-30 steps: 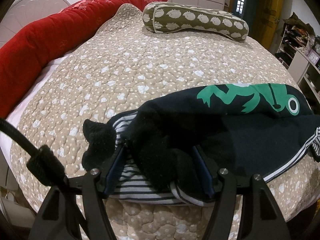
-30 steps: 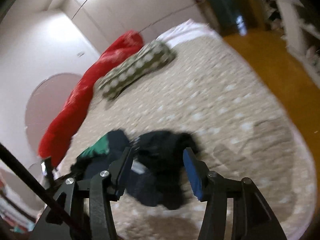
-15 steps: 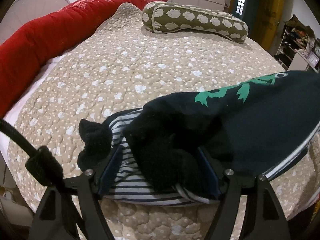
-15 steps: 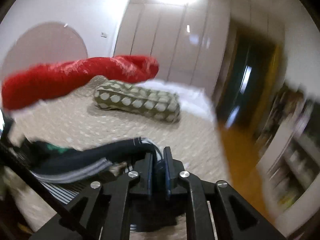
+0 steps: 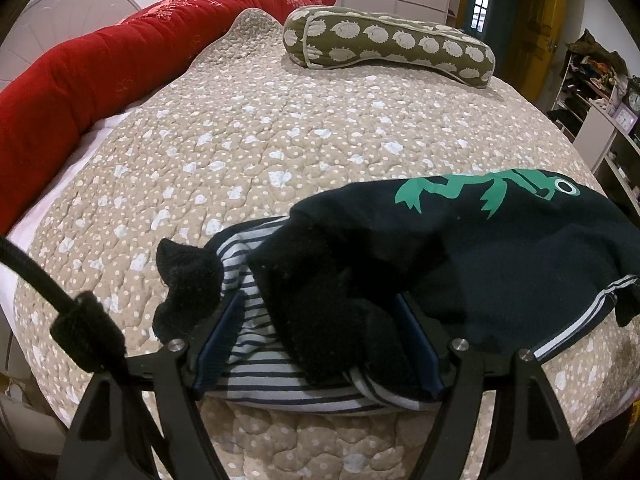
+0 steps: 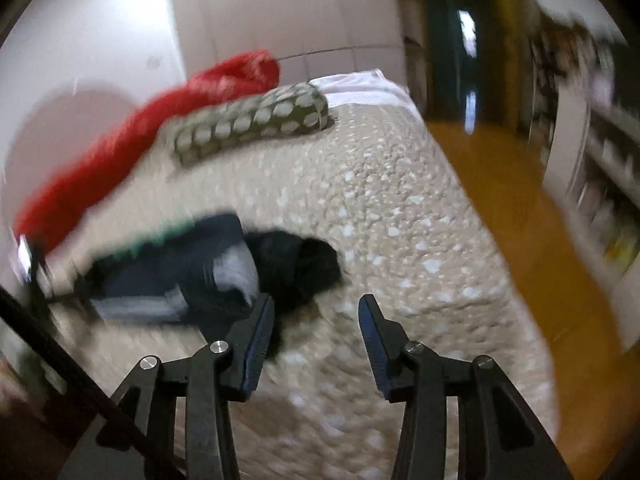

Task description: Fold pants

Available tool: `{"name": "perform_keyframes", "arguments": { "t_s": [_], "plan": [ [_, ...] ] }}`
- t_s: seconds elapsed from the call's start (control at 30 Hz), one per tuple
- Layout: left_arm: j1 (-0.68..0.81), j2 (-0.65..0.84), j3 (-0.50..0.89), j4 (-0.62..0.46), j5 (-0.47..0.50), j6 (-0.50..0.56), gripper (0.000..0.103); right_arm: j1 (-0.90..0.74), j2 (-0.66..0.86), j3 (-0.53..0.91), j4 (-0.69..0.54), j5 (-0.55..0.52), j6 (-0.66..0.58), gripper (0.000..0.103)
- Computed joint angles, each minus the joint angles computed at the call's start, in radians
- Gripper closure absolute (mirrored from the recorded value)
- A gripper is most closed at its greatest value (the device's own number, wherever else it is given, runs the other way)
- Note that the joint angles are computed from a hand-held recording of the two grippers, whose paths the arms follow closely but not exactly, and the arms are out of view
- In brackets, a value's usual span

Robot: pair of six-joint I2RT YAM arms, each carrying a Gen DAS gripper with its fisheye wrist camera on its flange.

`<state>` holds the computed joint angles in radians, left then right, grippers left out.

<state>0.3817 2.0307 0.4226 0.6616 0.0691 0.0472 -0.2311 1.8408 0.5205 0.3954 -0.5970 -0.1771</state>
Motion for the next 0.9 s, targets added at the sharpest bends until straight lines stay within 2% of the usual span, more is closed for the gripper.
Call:
{"name": "perform_keyframes", "arguments": {
  "t_s": [0.03,0.1,0.13,0.2,0.27,0.33,0.4,0.5,0.57,0.63,0.67,0.7,0.73,0.77,0.9],
  "plan": [
    [0.0,0.0,0.0,0.0,0.0,-0.001,0.027,0.005,0.041,0.057,-0.036,-0.013,0.059,0.06],
    [0.0,0.0,0.001,-0.001,0.0,-0.002,0.026,0.041,0.122,0.128,-0.062,-0.027,0.148,0.086],
    [-0.001,0.0,0.001,-0.002,0.0,-0.003,0.026,0.063,0.157,0.152,-0.073,-0.028,0.168,0.089],
    [0.0,0.001,0.003,-0.004,0.001,-0.001,0.026,0.109,0.182,0.14,-0.033,-0.069,0.159,0.091],
    [-0.002,0.002,0.004,-0.002,-0.001,-0.002,0.026,0.183,0.167,0.069,0.041,-0.143,0.106,0.091],
    [-0.002,0.002,0.004,-0.003,-0.002,-0.004,0.026,0.253,0.169,0.044,0.042,-0.142,0.061,0.09],
    [-0.004,0.005,0.002,0.004,-0.007,-0.006,0.025,0.331,0.205,0.024,0.072,-0.075,0.035,0.09],
    [0.001,0.004,0.006,-0.004,-0.001,0.003,0.025,0.296,0.236,0.021,0.105,-0.101,0.063,0.09],
    [0.004,0.004,0.012,-0.013,0.005,0.006,0.025,0.209,0.215,0.005,0.109,-0.182,0.094,0.089],
    [0.003,0.004,0.011,-0.012,0.003,0.003,0.025,0.153,0.177,-0.011,0.113,-0.189,0.103,0.087],
    [0.004,0.004,0.011,-0.011,0.003,0.006,0.024,0.129,0.157,-0.022,0.127,-0.166,0.116,0.075],
    [0.003,0.006,0.01,-0.006,0.001,0.005,0.024,0.109,0.145,-0.022,0.124,-0.143,0.125,0.06],
    [0.004,0.009,0.01,-0.001,0.001,0.006,0.024,0.098,0.149,-0.014,0.132,-0.117,0.149,0.054],
    [0.004,0.009,0.01,0.0,0.001,0.007,0.024,0.09,0.169,0.004,0.132,-0.105,0.176,0.051],
    [0.001,0.008,0.012,-0.006,-0.005,0.003,0.024,0.118,0.256,0.096,0.075,-0.12,0.259,0.051]
  ]
}}
